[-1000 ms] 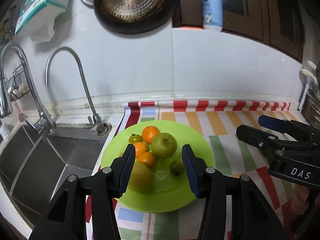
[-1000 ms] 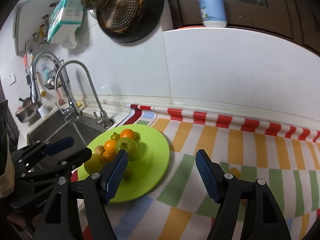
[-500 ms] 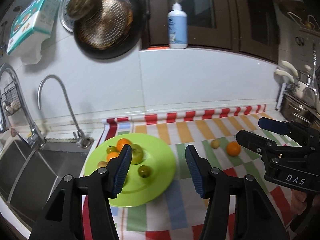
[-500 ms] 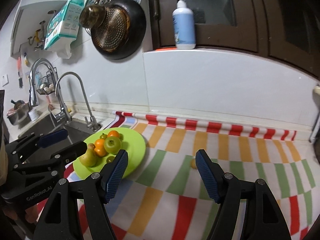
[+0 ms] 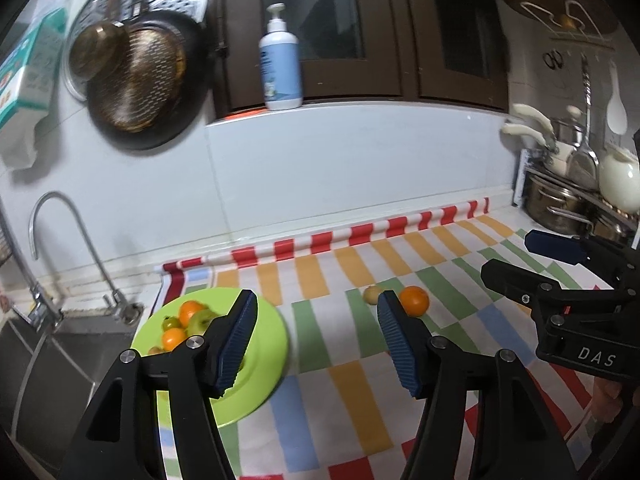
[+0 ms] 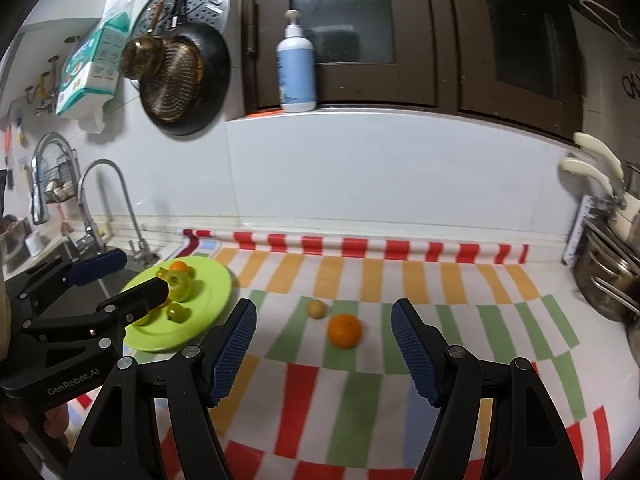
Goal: Organize fruits
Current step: 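Move both grippers back toward the last tan fruit and orange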
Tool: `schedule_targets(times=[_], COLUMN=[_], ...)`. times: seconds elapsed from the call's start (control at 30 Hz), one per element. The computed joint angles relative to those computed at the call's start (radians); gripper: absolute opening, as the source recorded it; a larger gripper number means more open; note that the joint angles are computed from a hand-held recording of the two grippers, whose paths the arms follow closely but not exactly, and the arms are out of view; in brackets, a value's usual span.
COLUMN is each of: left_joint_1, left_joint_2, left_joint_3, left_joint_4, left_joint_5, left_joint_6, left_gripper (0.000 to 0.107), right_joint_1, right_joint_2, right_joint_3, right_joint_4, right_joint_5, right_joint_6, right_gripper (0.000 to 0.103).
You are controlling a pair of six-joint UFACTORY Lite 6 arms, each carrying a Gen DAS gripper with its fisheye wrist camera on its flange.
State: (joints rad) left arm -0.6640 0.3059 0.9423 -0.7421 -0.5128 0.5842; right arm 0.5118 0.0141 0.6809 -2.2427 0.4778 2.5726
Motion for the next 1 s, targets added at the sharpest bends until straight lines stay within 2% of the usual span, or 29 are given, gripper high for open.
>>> schedule_targets(times=[0.13, 0.3, 0.6, 0.73, 1.0], left_joint_1=[0.004, 0.032, 0.109, 0.129, 0.170], left_joint_2=[0.065, 0.175, 0.393, 0.485, 0.667], left_joint_3=[0.056, 0.171, 0.413, 0.523, 0.763], left_joint_4=[0.097, 0.209, 0.419, 0.456, 0.709], left_joint_5=[0.000, 0.047, 0.185, 0.242, 0.396], left_joint_6=[-0.054, -0.092, -0.219, -0.238, -0.508], left_gripper=[0.062, 0.062, 0.061, 0.060, 0.057], right_joint_1=[-0.039, -0.087, -0.148, -0.171, -0.208], right_joint_2=[0.008, 0.062, 0.271, 0.369, 0.570], right_joint_3=[-0.014, 0.007, 0.151, 0.229, 0.413], right_joint_4=[-0.029, -0.090, -0.228, -0.318, -0.474], right_joint_5=[-0.001, -0.013, -0.051, -0.088, -0.169], right_joint_6=[0.032, 0.086, 0.201, 0.279, 0.435], right_gripper=[0.071, 0.071, 0.069, 0.064, 0.059])
